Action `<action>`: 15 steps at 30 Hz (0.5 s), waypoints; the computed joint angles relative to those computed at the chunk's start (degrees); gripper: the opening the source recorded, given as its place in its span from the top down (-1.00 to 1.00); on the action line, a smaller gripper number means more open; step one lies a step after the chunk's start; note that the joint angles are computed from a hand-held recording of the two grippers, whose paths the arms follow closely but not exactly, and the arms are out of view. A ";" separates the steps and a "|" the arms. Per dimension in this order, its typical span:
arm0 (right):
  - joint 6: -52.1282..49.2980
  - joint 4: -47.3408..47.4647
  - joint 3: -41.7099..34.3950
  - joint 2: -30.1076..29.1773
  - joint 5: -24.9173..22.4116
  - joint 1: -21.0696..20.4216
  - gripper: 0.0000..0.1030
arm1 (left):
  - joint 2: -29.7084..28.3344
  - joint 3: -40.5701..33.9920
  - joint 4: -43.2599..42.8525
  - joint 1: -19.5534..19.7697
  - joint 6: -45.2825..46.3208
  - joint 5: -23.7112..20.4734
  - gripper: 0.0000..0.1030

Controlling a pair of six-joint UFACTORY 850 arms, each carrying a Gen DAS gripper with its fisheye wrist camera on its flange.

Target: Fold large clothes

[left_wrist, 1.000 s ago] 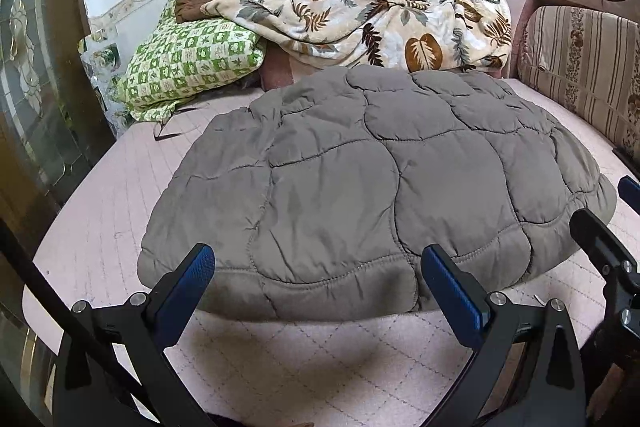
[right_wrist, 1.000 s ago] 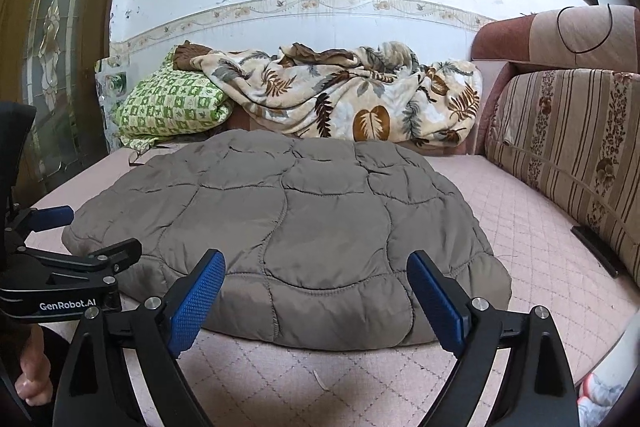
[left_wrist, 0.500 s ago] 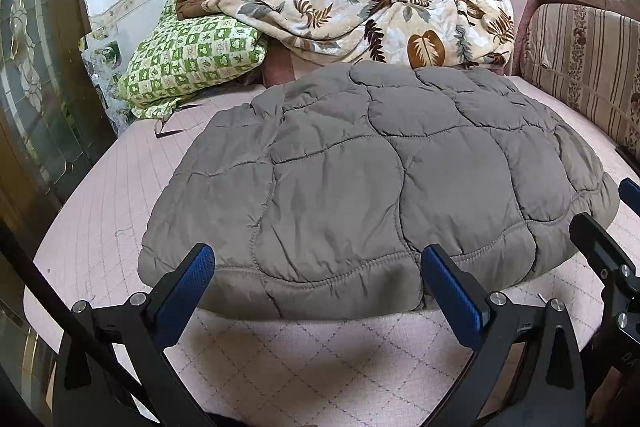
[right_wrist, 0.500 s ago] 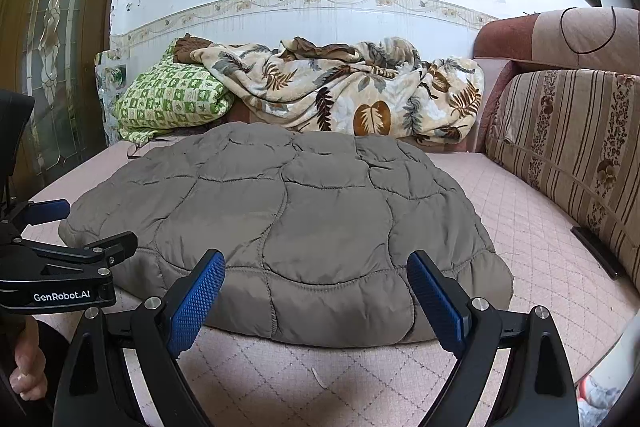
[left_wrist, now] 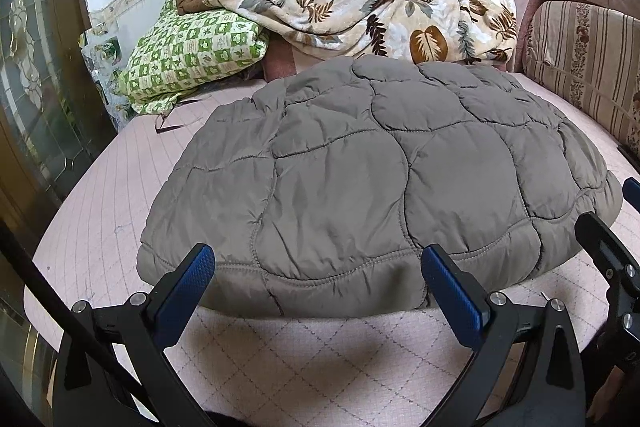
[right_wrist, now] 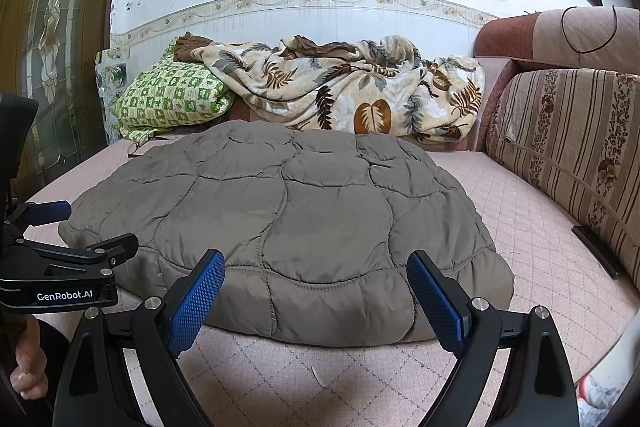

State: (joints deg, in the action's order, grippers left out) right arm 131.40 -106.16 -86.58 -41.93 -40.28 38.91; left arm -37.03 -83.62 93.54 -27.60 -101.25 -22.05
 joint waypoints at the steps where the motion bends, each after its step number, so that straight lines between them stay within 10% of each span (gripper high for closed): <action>1: 0.00 0.04 -0.03 -0.02 0.03 0.02 -0.84 | 0.01 0.01 0.09 -0.01 -0.05 -0.01 -0.99; 15: 0.52 -0.25 0.30 -0.15 0.08 -0.13 -0.84 | -0.21 -0.50 -0.89 0.07 1.11 0.16 -0.99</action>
State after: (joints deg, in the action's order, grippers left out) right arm 131.92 -106.41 -86.29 -42.08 -40.20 38.77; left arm -37.24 -84.12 92.65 -27.53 -100.14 -21.89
